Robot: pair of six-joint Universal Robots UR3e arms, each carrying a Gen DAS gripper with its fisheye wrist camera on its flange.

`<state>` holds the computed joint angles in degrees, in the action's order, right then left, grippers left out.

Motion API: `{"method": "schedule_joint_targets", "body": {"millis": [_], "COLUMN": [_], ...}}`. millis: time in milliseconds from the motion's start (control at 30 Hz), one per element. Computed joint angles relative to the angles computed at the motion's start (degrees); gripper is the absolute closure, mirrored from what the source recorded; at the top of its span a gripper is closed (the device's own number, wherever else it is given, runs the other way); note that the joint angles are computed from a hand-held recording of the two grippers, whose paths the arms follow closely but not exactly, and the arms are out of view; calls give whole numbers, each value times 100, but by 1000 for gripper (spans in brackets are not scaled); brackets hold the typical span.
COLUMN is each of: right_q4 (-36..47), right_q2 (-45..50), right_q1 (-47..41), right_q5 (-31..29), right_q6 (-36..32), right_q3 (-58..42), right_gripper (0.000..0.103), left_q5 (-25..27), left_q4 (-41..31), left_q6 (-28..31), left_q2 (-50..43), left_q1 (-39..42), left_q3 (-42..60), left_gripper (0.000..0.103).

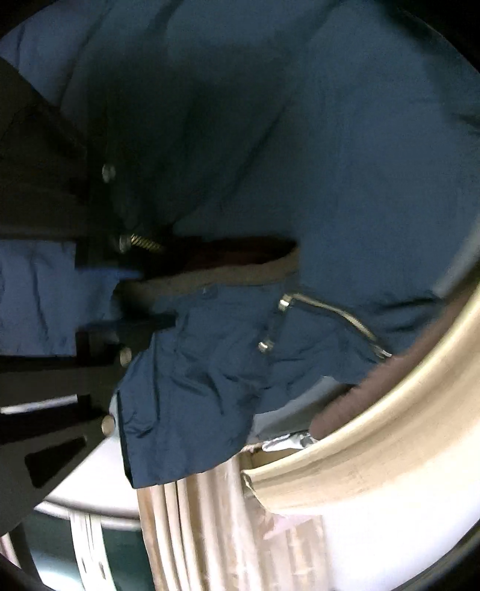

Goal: Fold large clothes

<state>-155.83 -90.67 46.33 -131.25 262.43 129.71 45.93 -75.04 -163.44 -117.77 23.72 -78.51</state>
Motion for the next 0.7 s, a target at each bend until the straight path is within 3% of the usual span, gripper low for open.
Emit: {"method": "schedule_joint_targets", "body": {"millis": [167, 267, 400, 467, 533, 600, 700], "right_q4": [302, 745, 122, -990, -1846, -2848, -3225], "right_q2": [-154, -460, -816, -842, -647, -149, 829], "right_q1": [-177, -358, -494, -1116, -1747, -2650, -3188], "right_q5": [269, 484, 266, 1138, 2160, 3831, 4784], "right_q6": [-223, -375, -590, -1312, -1555, -1401, -1005], "right_q3": [-115, -330, -515, -557, -594, -526, -908], "right_gripper": [0, 0, 0, 0, 0, 0, 0], "left_q5": [223, 431, 843, 1023, 1145, 1256, 1371], "left_q4": [971, 1347, 1849, 2060, 2154, 2274, 2430], "left_q6": [431, 693, 990, 994, 1023, 1046, 1073], "left_q2": [666, 613, 370, 164, 69, -104, -305], "left_q1": [360, 503, 609, 568, 581, 571, 511], "left_q3": [-77, 257, 334, 348, 323, 312, 354], "left_gripper": [91, 91, 92, 92, 92, 92, 92]}}
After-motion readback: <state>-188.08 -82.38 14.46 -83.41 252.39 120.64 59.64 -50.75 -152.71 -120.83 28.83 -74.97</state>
